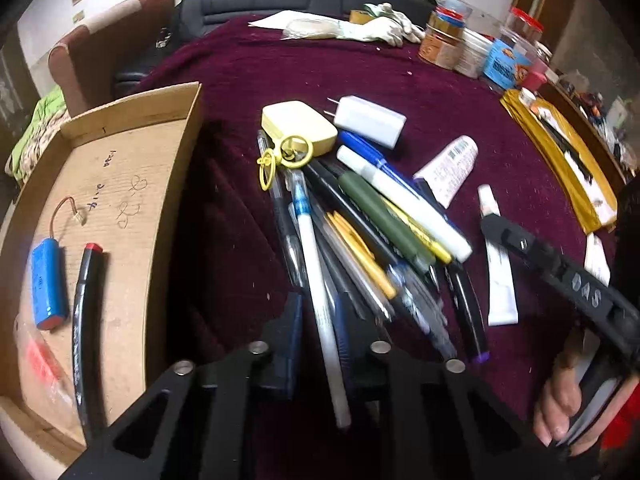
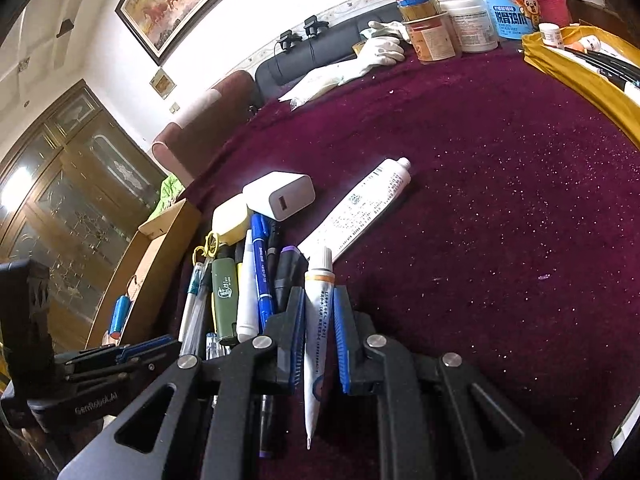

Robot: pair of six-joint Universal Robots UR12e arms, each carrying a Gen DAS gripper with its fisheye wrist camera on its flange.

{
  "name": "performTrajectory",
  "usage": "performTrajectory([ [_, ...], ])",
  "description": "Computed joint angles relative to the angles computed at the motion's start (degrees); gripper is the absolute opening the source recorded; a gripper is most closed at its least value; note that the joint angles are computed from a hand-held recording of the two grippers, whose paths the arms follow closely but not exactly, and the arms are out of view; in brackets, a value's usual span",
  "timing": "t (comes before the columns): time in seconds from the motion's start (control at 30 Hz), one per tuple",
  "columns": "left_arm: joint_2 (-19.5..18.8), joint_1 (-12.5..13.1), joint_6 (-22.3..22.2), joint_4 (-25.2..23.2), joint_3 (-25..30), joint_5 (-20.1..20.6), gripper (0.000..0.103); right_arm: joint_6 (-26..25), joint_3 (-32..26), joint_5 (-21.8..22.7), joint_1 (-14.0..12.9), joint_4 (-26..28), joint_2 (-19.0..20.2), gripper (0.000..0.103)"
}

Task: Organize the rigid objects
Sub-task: 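Grasp the white blue-tipped pen from the pile with the left gripper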

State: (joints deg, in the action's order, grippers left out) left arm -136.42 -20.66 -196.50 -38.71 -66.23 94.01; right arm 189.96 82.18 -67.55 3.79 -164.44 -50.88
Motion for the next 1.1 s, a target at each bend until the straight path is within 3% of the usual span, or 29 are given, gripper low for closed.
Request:
performTrajectory([
  [0.17, 0.87, -0.6, 1.01, 2.29, -2.1, -0.01, 0.013, -0.55, 0.03, 0.52, -0.06, 0.0, 0.01, 0.014],
  [0.37, 0.49, -0.25, -1.63, 2.12, -1.33, -1.54, 0.006, -1.74, -0.07, 1.33, -0.08, 0.95, 0.01, 0.014],
  [0.53, 1.38, -0.12, -2.87, 3.55, -3.1, -3.48, 0.007, -2.29, -0.39, 1.49, -0.05, 1.48, 0.15, 0.014],
  [0.63, 1.01, -0.24, -2.95, 3.24, -2.54, -2.29, 0.007, -2.44, -0.55, 1.31, -0.04, 1.91, 0.19, 0.014],
  [0.83, 1.74, -0.13, -6.0, 6.79, -4.09, -2.05, 0.006, -2.66, -0.14, 0.89, 0.05, 1.07, 0.0, 0.014],
  [1.1, 2.33, 0.62, -10.98, 9.74, -5.26, -5.56, 0.006, -3.06, 0.69, 0.24, 0.21, -0.89, -0.4, 0.014],
])
